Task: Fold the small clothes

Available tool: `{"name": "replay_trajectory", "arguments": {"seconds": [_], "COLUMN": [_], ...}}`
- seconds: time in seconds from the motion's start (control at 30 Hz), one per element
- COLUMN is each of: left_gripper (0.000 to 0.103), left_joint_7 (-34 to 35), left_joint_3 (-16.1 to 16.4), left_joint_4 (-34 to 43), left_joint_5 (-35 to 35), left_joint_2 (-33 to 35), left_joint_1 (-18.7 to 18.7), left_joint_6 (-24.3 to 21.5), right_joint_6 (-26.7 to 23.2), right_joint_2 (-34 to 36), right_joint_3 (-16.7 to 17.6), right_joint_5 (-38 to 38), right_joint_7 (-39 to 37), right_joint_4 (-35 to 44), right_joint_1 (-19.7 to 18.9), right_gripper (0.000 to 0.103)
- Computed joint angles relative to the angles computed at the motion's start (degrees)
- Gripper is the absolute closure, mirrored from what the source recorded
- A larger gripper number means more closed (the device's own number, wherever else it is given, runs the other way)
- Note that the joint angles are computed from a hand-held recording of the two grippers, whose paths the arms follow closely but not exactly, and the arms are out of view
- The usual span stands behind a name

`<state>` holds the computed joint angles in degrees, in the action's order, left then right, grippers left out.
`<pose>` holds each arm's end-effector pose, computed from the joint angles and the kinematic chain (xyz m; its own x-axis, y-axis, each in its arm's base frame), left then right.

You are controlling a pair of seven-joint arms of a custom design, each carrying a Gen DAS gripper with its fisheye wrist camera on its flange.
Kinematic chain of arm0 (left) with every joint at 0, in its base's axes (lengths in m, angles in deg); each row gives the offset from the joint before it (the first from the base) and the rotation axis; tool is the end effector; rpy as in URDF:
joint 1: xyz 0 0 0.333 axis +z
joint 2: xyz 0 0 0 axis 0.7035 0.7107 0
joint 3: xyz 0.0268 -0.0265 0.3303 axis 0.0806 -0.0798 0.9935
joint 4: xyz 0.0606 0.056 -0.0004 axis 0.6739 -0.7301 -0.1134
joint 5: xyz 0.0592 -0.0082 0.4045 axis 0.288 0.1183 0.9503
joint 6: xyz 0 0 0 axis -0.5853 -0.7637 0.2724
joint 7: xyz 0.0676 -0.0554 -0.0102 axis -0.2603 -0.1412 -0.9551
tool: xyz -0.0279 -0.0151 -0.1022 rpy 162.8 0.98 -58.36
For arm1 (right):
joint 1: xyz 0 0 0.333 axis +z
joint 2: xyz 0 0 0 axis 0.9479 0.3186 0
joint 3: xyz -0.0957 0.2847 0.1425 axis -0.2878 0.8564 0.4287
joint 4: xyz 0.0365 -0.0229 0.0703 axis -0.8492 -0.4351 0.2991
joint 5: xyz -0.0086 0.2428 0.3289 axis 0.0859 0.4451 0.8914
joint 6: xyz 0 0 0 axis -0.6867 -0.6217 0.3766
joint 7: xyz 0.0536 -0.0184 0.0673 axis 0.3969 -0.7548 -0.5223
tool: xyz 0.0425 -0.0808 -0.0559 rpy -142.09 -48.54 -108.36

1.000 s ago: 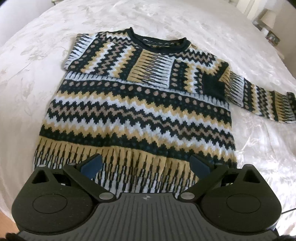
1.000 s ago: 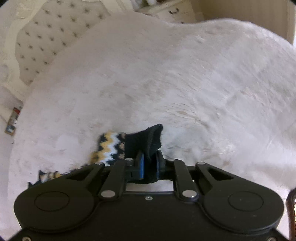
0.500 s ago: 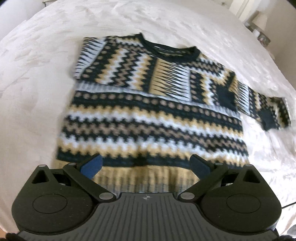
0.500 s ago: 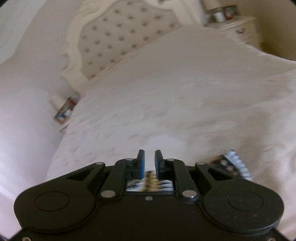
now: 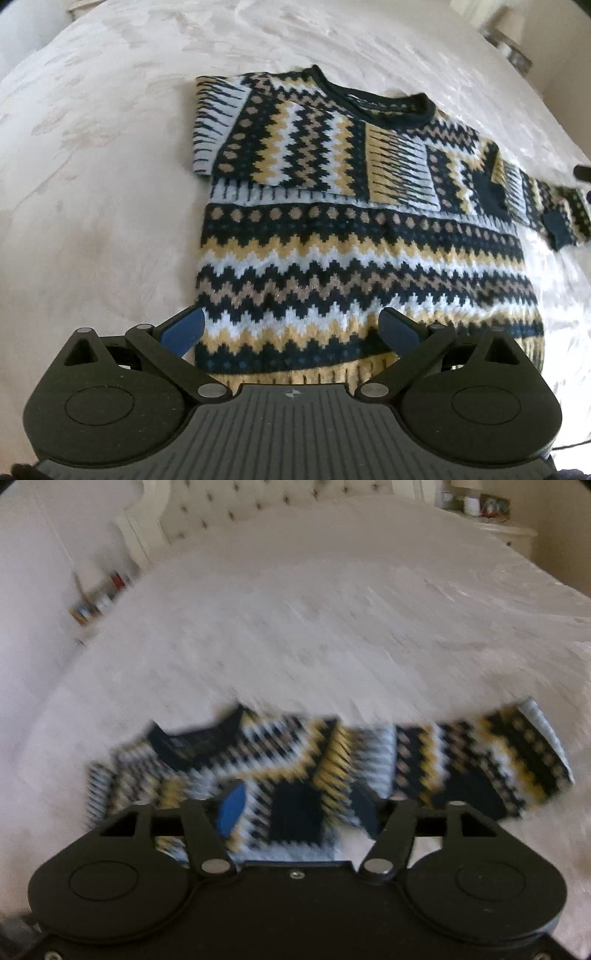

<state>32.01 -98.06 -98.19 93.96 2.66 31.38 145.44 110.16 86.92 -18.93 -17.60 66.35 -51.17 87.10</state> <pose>0.5810 -0.2570 0.4307 0.0809 -0.9877 0.1340 -0.9108 -0.1279 -0.3926 0.7030 0.2030 0.4696 -0.1507 -0.9550 -0.2554 -0.8241 0.2640 -0.5011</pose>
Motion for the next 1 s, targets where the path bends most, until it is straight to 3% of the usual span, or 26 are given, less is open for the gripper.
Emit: {"name": "replay_trajectory", "arguments": {"seconds": [0.13, 0.2, 0.23, 0.3, 0.37, 0.4, 0.57, 0.77, 0.93, 1.0], "left_gripper": [0.002, 0.002, 0.002, 0.002, 0.002, 0.002, 0.002, 0.002, 0.002, 0.002], "left_joint_7": [2.9, 2.9, 2.7, 1.6, 0.5, 0.1, -2.4, -5.1, -6.5, -6.4], "left_joint_3": [-0.2, 0.0, 0.0, 0.2, 0.4, 0.4, 0.6, 0.8, 0.9, 0.8], "left_joint_4": [2.2, 3.5, 4.3, 5.9, 7.2, 7.8, 10.7, 14.0, 16.6, 17.8], "left_joint_5": [-0.4, -0.2, -0.2, 0.4, 0.8, 0.9, 1.8, 3.0, 3.7, 3.7], "left_joint_2": [1.9, 3.0, 3.6, 4.8, 5.6, 6.1, 7.8, 10.0, 11.6, 12.4], "left_joint_1": [0.1, -0.3, -0.5, -1.2, -1.8, -2.1, -3.5, -4.7, -5.5, -5.7], "left_joint_6": [-0.4, -0.8, -1.0, -1.9, -2.8, -3.3, -6.8, -11.1, -13.0, -13.6], "right_joint_6": [0.5, 1.6, 0.3, -6.6, -14.9, -15.4, -8.9, -2.3, -4.4, -4.8], "right_joint_2": [-2.0, -3.9, -4.6, -4.2, -2.1, -1.7, 0.0, 4.3, 8.3, 9.0], "right_joint_3": [-3.5, -6.2, -8.5, -11.7, -11.8, -11.2, -6.2, -4.6, -5.6, -5.8], "right_joint_5": [-9.9, -17.8, -24.5, -37.0, -42.6, -43.4, -36.6, -26.3, -24.2, -23.4], "right_joint_7": [6.6, 13.5, 19.3, 28.5, 28.9, 27.4, 19.3, 12.4, 6.7, 4.2], "right_joint_4": [-3.8, -6.3, -6.8, -5.4, -2.7, -2.6, -4.1, -2.8, 0.4, 0.6], "right_joint_1": [4.8, 7.6, 9.9, 14.0, 15.1, 14.4, 5.9, 0.6, 1.2, 1.0], "right_gripper": [0.017, 0.014, 0.006, 0.001, 0.001, 0.001, 0.029, 0.029, 0.03, 0.037]}}
